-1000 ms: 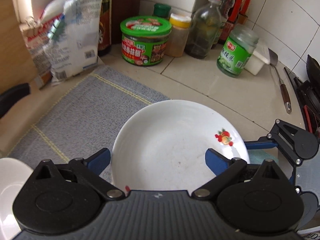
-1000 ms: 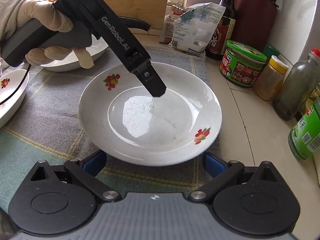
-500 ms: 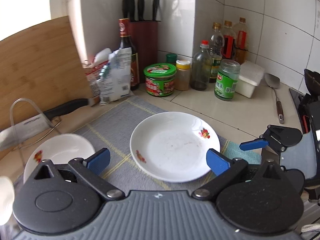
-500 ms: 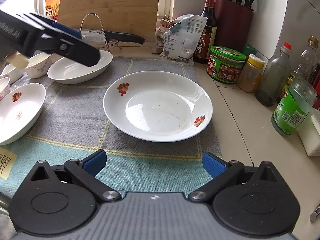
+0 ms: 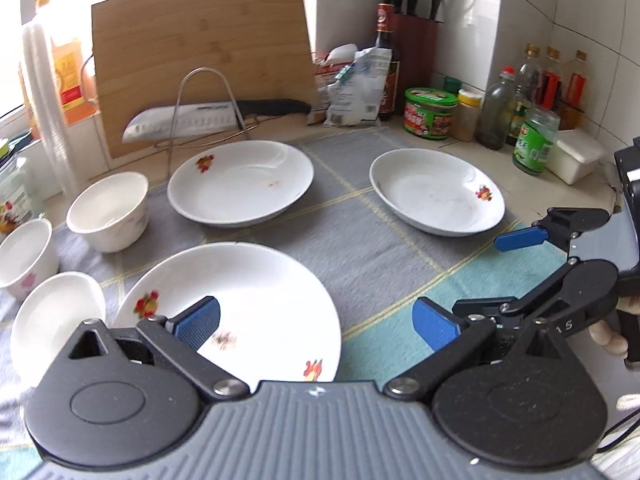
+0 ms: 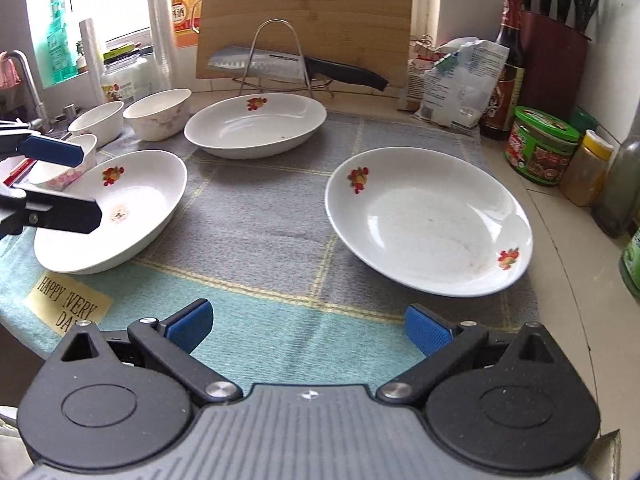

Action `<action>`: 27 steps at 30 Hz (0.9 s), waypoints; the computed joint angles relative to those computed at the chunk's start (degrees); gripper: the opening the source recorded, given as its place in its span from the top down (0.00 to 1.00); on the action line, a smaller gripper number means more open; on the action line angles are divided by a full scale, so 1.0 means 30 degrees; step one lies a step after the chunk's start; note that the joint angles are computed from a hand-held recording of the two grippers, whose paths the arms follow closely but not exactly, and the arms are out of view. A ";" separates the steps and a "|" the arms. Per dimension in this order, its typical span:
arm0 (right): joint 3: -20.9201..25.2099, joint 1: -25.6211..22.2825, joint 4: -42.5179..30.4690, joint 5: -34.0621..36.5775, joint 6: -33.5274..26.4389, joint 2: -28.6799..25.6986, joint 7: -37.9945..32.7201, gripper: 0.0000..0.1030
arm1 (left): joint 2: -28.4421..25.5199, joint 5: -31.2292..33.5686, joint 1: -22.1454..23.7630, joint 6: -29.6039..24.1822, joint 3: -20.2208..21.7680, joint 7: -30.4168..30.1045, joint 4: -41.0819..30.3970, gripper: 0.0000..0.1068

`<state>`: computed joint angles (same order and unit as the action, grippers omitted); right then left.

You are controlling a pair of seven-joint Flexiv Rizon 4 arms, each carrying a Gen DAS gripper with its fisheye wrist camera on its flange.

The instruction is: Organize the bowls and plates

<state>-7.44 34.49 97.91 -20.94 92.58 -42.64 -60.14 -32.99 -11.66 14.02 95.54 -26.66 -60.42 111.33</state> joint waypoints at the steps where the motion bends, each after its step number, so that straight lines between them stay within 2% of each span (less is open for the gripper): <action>1: 0.0322 -0.0173 -0.0193 -0.0090 -0.0098 -0.0073 -0.0180 0.00 | 0.0184 -0.0089 0.0046 0.0054 0.0098 -0.0185 0.0286 0.05; 7: 0.2937 -0.1662 -0.2175 -0.0301 -0.1384 -0.0896 -0.1393 0.00 | 0.1427 -0.0289 0.0454 0.0065 0.0974 -0.1012 0.2117 0.05; 12: 0.3476 -0.1541 -0.3834 -0.0130 -0.2802 -0.1638 -0.1440 0.00 | 0.1574 -0.0176 0.0862 -0.0017 0.1719 -0.0706 0.2890 0.05; 15: 0.3399 -0.1174 -0.4572 -0.0229 -0.3855 -0.1874 -0.1383 0.00 | 0.1145 0.0409 0.0209 0.0117 0.2843 -0.0156 0.2672 0.05; 16: 0.3272 -0.0997 -0.4718 -0.0295 -0.4126 -0.1908 -0.1297 0.00 | 0.0943 0.0593 0.0348 0.0110 0.2792 0.0152 0.2623 0.05; 21: 0.2924 -0.0463 -0.5172 -0.0512 -0.5184 -0.1907 -0.0770 0.00 | -0.0325 0.0914 0.2302 -0.0131 0.0705 0.1370 0.2269 0.04; 22: 0.2859 -0.0382 -0.5200 -0.0571 -0.5318 -0.1887 -0.0640 0.00 | -0.0649 0.0872 0.3103 0.0023 -0.0239 0.1644 0.2317 0.04; 27: 0.3050 -0.0335 -0.5526 -0.0674 -0.6178 -0.1906 -0.0283 0.00 | -0.1865 0.1931 0.4662 0.0562 -0.2012 0.2622 0.1851 0.04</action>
